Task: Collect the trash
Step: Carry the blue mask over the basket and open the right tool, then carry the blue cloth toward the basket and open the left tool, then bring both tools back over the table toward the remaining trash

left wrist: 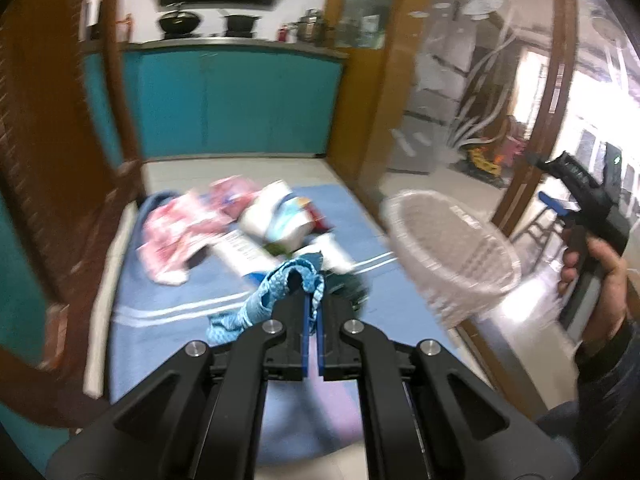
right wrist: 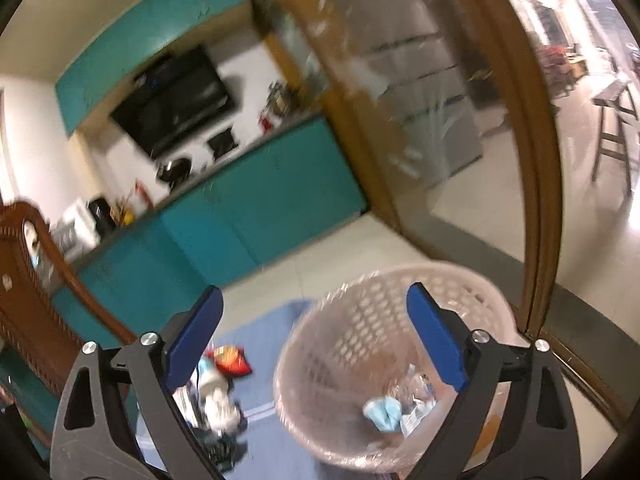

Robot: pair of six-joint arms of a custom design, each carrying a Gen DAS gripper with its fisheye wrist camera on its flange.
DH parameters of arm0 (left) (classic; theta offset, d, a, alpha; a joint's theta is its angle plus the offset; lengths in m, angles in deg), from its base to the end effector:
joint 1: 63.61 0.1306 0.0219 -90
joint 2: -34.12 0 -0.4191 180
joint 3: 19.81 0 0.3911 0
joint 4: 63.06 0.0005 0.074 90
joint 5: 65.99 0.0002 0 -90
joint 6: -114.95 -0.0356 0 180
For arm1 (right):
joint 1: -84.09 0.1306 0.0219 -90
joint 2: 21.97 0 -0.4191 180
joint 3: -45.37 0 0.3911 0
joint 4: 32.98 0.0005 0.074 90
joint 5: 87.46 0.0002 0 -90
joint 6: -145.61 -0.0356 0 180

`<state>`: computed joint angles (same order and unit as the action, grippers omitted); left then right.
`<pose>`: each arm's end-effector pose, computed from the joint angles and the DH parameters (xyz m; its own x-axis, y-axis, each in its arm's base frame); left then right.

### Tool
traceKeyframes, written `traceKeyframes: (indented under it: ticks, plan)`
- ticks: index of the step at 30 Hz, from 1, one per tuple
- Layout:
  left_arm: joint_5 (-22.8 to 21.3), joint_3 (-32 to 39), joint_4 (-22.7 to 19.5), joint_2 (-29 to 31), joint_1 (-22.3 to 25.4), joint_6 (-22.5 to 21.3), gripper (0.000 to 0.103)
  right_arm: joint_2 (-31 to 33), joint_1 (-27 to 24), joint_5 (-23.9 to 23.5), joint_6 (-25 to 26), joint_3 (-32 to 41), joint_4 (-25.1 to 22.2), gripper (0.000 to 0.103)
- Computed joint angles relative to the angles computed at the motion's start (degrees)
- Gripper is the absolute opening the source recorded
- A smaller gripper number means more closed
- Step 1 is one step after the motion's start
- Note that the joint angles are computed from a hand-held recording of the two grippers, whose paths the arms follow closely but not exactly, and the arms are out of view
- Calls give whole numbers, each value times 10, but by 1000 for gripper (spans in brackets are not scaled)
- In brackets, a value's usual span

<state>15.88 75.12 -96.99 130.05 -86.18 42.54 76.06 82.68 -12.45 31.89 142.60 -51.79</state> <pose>0.5056 -0.2053 0.4779 -0.5865 -0.0802 -0.8060 0.1004 0.9802 -0.1706 0.5736 -0.0054 0.5036 -0.3956 0.3984 -0.8275 -0.0663 0.8863 0.4584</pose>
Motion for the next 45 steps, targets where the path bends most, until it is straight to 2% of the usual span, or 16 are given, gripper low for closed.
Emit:
traceKeyframes:
  ticks: [4, 7, 9, 10, 11, 12, 14, 15, 18, 22, 26, 30, 33, 35, 37, 45]
  plan:
    - [56, 127, -23, 74, -31, -10, 3, -6, -17, 25, -47, -13, 21, 91]
    - [76, 256, -41, 151, -56, -32, 4, -10, -32, 25, -65, -16, 33, 91]
    - [100, 347, -62, 207, -65, -27, 13, -10, -38, 22, -67, -18, 33, 91]
    - [108, 384, -74, 230, -67, -23, 44, -4, -36, 22, -66, -10, 28, 91]
    - [100, 422, -89, 255, -71, -21, 82, -2, -39, 19, -64, -8, 25, 91]
    - [78, 433, -88, 265, -75, -23, 88, -1, -40, 15, -63, -6, 22, 91]
    - [38, 427, -85, 268, -78, -27, 88, 1, -37, 14, -61, -1, 14, 91]
    - [35, 413, -89, 262, -76, -26, 88, 3, -38, 10, -59, 1, 11, 91]
    - [24, 320, -62, 211, -65, -24, 88, 4, -35, 2, -53, 8, 3, 91]
    - [-38, 181, -30, 119, -47, -25, 89, 3, -20, -14, -24, 11, -19, 91]
    - [-100, 64, -30, 36, -24, -9, 92, 1, 22, -28, 59, 19, -72, 91]
    - [-134, -14, -47, -12, -2, 19, 92, -12, 74, -30, 142, 11, -134, 91]
    - [-134, -54, -51, -28, 14, 51, 92, -29, 116, -34, 181, -16, -166, 91]
    - [-109, -50, -77, -25, 24, 74, 92, -36, 147, -13, 230, -31, -186, 91]
    - [-90, -53, -68, -27, 27, 73, 92, -40, 164, 7, 255, -37, -187, 91]
    - [-93, -50, -56, -22, 1, 45, 92, -27, 166, 13, 240, -28, -184, 91]
